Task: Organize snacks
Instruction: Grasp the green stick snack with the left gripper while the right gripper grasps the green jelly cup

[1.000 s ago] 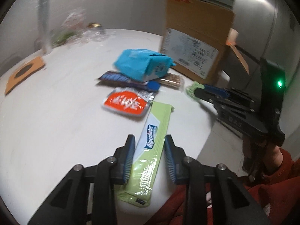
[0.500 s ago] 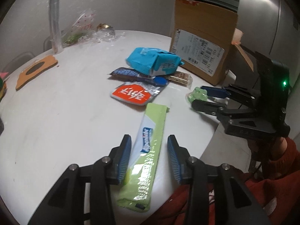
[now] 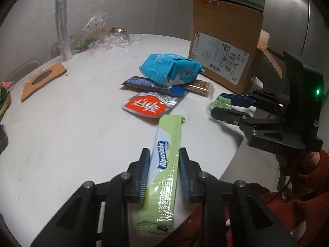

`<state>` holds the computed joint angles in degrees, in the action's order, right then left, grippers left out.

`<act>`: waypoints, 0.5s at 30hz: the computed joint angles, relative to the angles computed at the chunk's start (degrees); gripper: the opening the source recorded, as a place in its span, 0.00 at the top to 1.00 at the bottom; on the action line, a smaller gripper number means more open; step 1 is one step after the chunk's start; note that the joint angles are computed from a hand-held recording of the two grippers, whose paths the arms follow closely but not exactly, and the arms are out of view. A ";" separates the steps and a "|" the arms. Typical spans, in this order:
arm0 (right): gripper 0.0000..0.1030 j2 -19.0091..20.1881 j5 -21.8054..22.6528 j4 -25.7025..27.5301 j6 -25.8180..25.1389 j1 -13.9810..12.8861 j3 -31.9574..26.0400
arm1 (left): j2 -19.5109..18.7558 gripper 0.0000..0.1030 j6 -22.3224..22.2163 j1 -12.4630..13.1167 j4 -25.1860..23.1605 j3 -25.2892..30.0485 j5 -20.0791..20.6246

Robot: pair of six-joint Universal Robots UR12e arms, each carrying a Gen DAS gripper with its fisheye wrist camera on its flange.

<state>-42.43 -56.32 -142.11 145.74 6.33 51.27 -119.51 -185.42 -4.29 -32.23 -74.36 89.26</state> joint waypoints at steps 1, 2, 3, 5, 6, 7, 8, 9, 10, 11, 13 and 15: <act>0.67 -0.04 0.34 -0.17 -0.10 -0.04 0.00 | 0.12 0.76 -0.21 0.05 0.50 -0.13 -0.16; 0.67 -0.10 0.77 -0.20 -0.27 -0.08 -0.06 | 0.26 0.76 -0.42 0.09 1.08 -0.28 -0.37; 0.67 -0.17 1.13 -0.19 -0.33 -0.11 -0.13 | 0.38 0.76 -0.54 0.12 1.57 -0.40 -0.46; 0.67 -0.37 2.32 0.23 -0.75 -0.20 -0.37 | 0.68 0.76 -0.38 0.03 2.86 -0.55 -0.03; 0.67 -0.49 2.98 0.44 -1.14 -0.23 -0.53 | 0.80 0.76 -0.25 -0.06 3.32 -0.55 0.36; 0.67 -0.62 3.22 0.41 -1.42 -0.21 -0.54 | 0.88 0.77 -0.17 -0.13 3.61 -0.49 0.65; 0.67 -0.75 3.27 0.05 -1.83 -0.16 -0.59 | 0.98 0.87 -0.03 -0.15 4.11 -0.46 0.68; 0.67 -0.84 3.24 -0.59 -2.11 -0.10 -0.65 | 1.07 0.95 0.06 -0.29 4.81 -0.41 1.42; 0.67 -0.88 3.36 -0.89 -2.21 -0.09 -0.72 | 1.17 0.95 0.19 -0.45 5.21 -0.31 2.62; 0.67 -0.85 3.83 -0.87 -2.26 -0.13 -1.06 | 1.22 0.95 0.58 -0.56 5.17 -0.13 3.35; 0.67 -0.65 4.95 0.16 -2.38 -0.23 -2.00 | 1.41 0.95 0.96 -0.36 4.53 0.03 2.96; 0.67 -0.33 5.80 0.83 -2.38 -0.32 -2.79 | 1.34 0.94 -0.34 0.04 3.84 -0.15 2.23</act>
